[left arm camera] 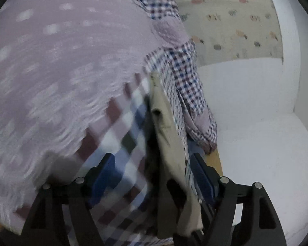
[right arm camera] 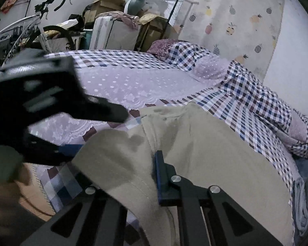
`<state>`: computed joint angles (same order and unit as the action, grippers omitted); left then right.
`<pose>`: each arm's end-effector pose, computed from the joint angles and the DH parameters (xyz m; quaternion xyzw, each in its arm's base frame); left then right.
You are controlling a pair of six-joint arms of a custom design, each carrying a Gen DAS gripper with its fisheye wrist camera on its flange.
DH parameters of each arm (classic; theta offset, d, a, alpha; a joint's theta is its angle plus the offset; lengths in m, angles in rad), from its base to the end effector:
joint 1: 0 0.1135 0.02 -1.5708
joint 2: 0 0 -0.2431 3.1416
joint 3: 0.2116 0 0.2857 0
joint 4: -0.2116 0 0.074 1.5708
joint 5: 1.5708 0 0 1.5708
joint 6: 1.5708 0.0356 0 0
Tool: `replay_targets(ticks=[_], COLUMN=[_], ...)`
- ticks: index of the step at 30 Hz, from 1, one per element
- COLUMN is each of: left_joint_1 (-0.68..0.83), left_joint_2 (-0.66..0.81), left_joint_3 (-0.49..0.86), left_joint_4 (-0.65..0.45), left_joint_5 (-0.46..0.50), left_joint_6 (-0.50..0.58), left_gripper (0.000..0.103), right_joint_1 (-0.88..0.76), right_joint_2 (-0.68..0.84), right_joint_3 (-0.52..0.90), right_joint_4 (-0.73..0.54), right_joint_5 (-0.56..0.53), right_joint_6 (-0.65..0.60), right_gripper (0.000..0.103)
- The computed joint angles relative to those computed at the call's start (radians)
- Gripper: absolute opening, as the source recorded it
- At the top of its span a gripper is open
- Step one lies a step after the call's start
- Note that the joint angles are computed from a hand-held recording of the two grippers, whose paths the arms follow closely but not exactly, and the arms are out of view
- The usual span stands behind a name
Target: Fold clothes
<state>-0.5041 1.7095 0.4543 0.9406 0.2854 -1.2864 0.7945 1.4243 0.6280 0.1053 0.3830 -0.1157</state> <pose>0.2580 -0.1538 0.0739 -0.2281 0.7723 -0.5258 0.2739 0.2233 0.2085 0.1281 -0.3176 0.8335 -0.0232 0.4515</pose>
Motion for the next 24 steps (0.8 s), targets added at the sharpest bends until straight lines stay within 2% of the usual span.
replay_targets(ticks=[5, 8, 11, 17, 24], left_joint_1=[0.127, 0.162, 0.169, 0.156, 0.156], left_joint_2=[0.057, 0.125, 0.206, 0.422, 0.651], left_joint_3=[0.179, 0.338, 0.514, 0.914, 1.355], left_joint_4=[-0.164, -0.317, -0.495, -0.830, -1.154], left_joint_5=[0.213, 0.322, 0.385, 0.406, 0.366], left_joint_6=[0.096, 0.171, 0.254, 0.429, 0.562], left_gripper=[0.079, 0.079, 0.079, 0.079, 0.075], right_joint_1=[-0.021, -0.034, -0.047, -0.075, -0.120], right_joint_2=[-0.057, -0.089, -0.115, -0.144, -0.217], right_joint_3=[-0.005, -0.015, -0.021, -0.028, -0.064], right_joint_4=[-0.040, -0.053, -0.067, -0.082, -0.089], right_joint_5=[-0.040, -0.062, -0.088, -0.138, -0.210], right_joint_6=[0.016, 0.030, 0.040, 0.054, 0.075], right_gripper=[0.005, 0.005, 0.005, 0.005, 0.003])
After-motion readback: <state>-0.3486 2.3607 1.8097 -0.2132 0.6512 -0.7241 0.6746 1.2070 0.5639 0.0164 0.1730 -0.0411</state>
